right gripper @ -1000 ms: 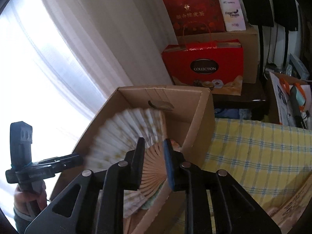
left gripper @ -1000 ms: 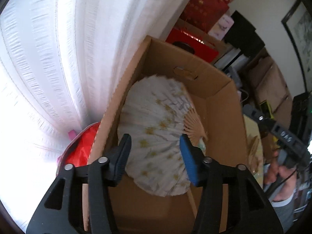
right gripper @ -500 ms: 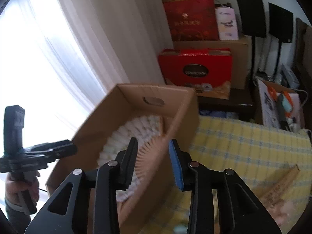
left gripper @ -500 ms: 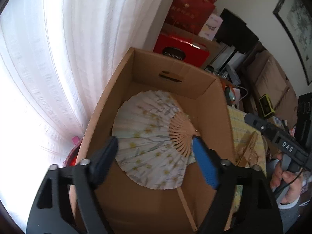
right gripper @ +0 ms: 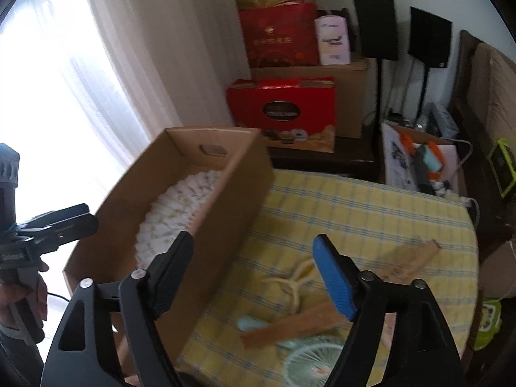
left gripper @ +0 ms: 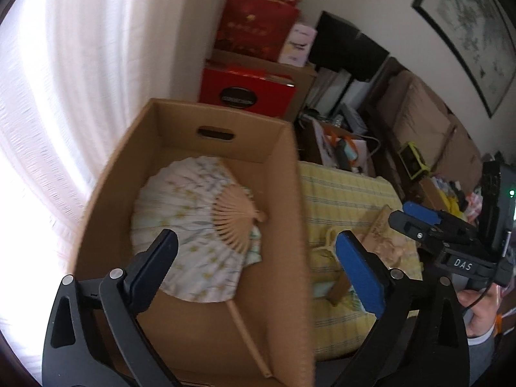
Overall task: Organize objects
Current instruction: 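Move the left tool toward the mint-green mini fan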
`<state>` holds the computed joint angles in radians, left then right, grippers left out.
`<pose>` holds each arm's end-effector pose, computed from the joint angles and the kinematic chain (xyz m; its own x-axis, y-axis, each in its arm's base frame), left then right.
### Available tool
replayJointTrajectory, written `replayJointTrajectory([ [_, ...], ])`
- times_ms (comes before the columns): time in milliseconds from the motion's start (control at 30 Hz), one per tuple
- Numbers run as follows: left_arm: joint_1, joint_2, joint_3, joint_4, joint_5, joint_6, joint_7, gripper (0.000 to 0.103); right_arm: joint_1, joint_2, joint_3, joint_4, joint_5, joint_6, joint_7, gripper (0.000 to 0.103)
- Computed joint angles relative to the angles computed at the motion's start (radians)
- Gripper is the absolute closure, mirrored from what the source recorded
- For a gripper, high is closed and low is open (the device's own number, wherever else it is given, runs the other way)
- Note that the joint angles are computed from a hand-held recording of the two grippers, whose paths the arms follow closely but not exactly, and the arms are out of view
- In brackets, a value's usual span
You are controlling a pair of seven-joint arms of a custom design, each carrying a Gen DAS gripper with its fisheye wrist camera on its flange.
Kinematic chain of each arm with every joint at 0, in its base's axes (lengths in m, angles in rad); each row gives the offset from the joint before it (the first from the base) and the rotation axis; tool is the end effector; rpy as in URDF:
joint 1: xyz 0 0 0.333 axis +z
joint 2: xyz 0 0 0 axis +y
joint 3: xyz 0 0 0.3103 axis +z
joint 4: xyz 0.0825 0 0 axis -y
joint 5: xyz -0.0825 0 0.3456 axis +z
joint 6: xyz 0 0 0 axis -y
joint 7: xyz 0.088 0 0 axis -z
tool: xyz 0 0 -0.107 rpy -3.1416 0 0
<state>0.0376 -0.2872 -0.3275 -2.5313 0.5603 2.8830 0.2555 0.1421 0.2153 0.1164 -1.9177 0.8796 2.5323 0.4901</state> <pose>0.4152 -0.1617 0.4529 0.3829 -0.8787 0.2851 -0.6636 -0.4764 -0.5769 0.5868 0.1421 0.4370 0.6801 -0.7034 -0.2063 -0.6341 -0.4233 -0.6471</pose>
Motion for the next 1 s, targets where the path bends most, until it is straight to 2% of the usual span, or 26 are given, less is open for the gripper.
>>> replayJointTrajectory([
  [100, -0.014, 0.039, -0.027, 0.057, 0.025, -0.028, -0.009, 0.004, -0.01, -0.02, -0.019, -0.024, -0.023, 0.016, 0.024, 0.02],
  [167, -0.033, 0.062, -0.028, 0.085, 0.041, -0.034, -0.018, 0.0, -0.023, -0.031, -0.029, -0.033, -0.025, 0.012, 0.026, 0.018],
  [367, -0.112, 0.149, -0.022, 0.173, 0.104, -0.044, -0.062, 0.0, -0.068, -0.066, -0.065, -0.067, -0.001, -0.002, -0.008, 0.016],
  [667, -0.257, 0.308, 0.027, 0.29, 0.163, -0.062, -0.1, 0.0, -0.124, -0.056, -0.1, -0.104, 0.002, 0.012, -0.04, 0.012],
  [1000, -0.401, 0.444, 0.116, 0.397, 0.209, -0.11, -0.141, 0.0, -0.159, -0.019, -0.096, -0.137, -0.003, 0.046, -0.054, 0.01],
])
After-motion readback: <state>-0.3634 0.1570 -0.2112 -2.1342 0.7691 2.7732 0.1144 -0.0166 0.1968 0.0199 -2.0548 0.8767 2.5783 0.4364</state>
